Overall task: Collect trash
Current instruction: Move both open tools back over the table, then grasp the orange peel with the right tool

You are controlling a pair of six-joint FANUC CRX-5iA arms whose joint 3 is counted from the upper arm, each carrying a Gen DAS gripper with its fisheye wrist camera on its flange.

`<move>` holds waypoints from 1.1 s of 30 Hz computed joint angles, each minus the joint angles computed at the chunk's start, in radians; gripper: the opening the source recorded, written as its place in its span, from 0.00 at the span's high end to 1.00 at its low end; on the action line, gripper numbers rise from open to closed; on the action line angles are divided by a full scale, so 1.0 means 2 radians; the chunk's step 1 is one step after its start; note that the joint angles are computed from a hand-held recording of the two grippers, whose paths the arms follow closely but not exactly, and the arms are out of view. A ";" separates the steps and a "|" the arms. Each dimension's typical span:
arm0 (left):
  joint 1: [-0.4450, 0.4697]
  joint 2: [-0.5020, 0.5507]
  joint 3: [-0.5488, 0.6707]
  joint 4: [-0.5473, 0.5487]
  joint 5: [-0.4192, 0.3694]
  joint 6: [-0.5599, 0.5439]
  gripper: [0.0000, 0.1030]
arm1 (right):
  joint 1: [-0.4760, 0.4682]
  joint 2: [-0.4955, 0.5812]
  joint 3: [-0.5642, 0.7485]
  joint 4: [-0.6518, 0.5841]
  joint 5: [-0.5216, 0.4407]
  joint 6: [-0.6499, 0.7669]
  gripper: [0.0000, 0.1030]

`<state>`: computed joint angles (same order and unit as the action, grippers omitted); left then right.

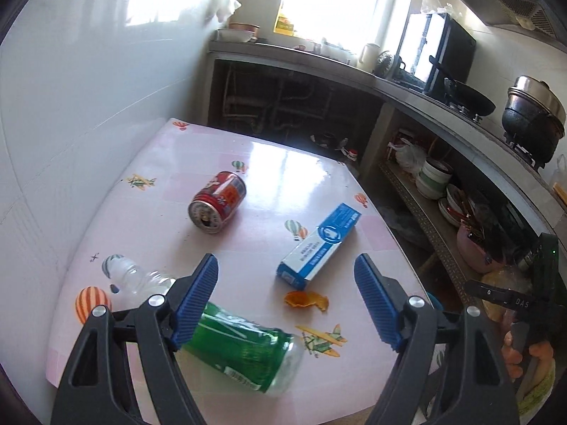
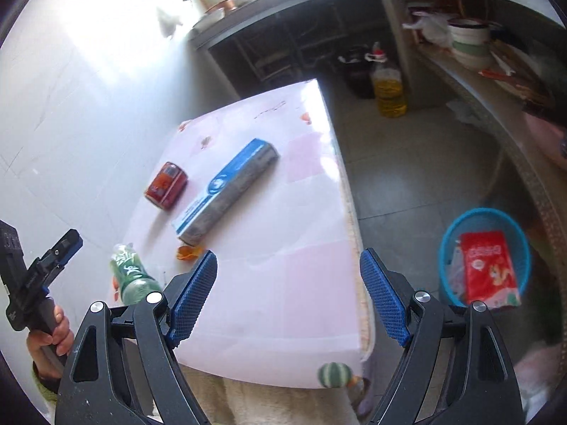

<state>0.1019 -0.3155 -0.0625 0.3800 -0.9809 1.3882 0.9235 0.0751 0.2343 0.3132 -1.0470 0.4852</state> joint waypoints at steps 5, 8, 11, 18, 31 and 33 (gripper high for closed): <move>0.038 -0.024 -0.032 0.023 -0.005 -0.014 0.25 | 0.007 0.065 0.088 -0.046 -0.020 0.076 0.23; 0.058 -0.034 -0.050 0.041 -0.009 -0.023 0.25 | 0.012 0.100 0.127 -0.060 -0.026 0.130 0.26; 0.066 -0.039 -0.059 0.047 -0.015 -0.026 0.25 | 0.012 0.138 0.171 -0.084 -0.045 0.182 0.35; 0.095 -0.060 -0.087 0.059 -0.034 -0.039 0.25 | 0.002 0.215 0.263 -0.116 -0.091 0.263 0.52; 0.121 -0.062 -0.097 0.084 -0.040 -0.059 0.25 | -0.001 0.271 0.331 -0.117 -0.132 0.297 0.96; 0.116 -0.056 -0.092 0.085 -0.037 -0.059 0.25 | -0.003 0.269 0.327 -0.121 -0.132 0.296 0.98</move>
<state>0.3339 -0.4276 -0.2466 0.5493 -1.0558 1.2705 0.9177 0.6125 0.8890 0.0717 -1.3102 1.0773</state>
